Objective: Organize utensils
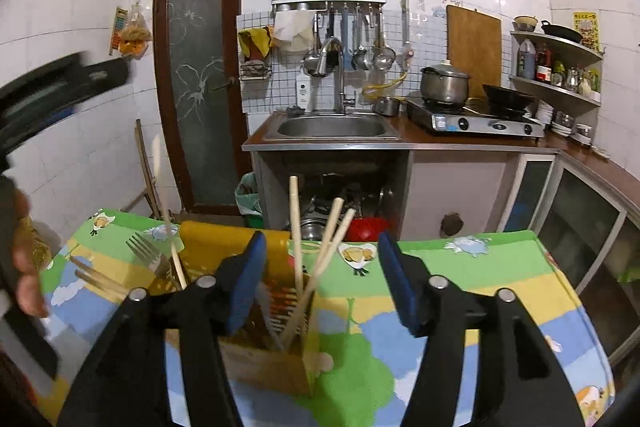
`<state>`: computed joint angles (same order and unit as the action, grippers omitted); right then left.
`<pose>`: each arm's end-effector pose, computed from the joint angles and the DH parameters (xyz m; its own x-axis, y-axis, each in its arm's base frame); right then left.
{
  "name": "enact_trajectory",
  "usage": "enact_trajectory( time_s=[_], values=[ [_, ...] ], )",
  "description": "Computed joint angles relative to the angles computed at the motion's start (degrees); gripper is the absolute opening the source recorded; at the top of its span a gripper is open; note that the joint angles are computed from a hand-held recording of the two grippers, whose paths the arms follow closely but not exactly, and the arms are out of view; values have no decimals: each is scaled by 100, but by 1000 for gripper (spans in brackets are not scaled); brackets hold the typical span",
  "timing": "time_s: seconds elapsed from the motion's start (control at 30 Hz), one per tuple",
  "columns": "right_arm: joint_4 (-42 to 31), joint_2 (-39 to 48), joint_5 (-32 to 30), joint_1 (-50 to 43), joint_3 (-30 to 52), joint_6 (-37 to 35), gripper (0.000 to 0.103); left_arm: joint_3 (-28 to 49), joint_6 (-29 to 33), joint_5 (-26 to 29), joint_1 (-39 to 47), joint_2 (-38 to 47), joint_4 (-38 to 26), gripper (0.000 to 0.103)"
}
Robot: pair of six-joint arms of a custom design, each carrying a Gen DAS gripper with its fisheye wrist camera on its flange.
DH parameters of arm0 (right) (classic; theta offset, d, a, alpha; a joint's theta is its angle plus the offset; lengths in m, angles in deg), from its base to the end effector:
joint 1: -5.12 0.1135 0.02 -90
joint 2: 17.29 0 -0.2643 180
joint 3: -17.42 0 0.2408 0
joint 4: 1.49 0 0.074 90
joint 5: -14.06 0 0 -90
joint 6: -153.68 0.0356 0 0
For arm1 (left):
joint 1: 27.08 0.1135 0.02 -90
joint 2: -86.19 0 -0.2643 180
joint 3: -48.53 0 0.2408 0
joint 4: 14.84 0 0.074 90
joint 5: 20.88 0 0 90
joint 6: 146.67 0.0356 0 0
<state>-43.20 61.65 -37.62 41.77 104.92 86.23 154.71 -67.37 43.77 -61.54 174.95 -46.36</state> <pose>0.2481 0.1570 0.3530 -0.4251 0.0588 -0.9033 0.1204 0.9927 0.0079 0.2947 -0.1838 0.4240 -0.2287 -0.0465 -0.9724 0.1287 0.9886 -0.0776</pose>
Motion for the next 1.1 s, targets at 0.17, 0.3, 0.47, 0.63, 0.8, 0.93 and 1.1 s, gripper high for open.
enact_trajectory(
  time_s=[0.17,0.3,0.47,0.63,0.8,0.93,1.1],
  values=[
    [-523,-699,633,615,-357,351,91,-932,-88,-134,-177,-1255,-790,98],
    [-1104,-1189,1267,1426,-837,1157,97,-2064,-410,-403,-473,-2429,-1017,98],
    [-2168,-1316,2114,2684,-1254,2777,98,-3454,-1141,-1183,-1128,-3774,-1296,98],
    [-3654,-964,2593,3907,-1408,5200,98,-4461,-2098,-2231,-2142,-4636,-1862,98],
    [-4810,-341,2789,4759,-1548,7328,98,-5060,-3112,-3192,-3324,-4975,-2491,98],
    [-5350,3,2824,5113,-1708,8599,98,-5315,-3624,-3737,-3995,-4869,-2720,98],
    [-5937,462,2961,5289,-1710,9541,98,-5586,-4084,-4199,-4458,-4718,-2796,98]
  ],
)
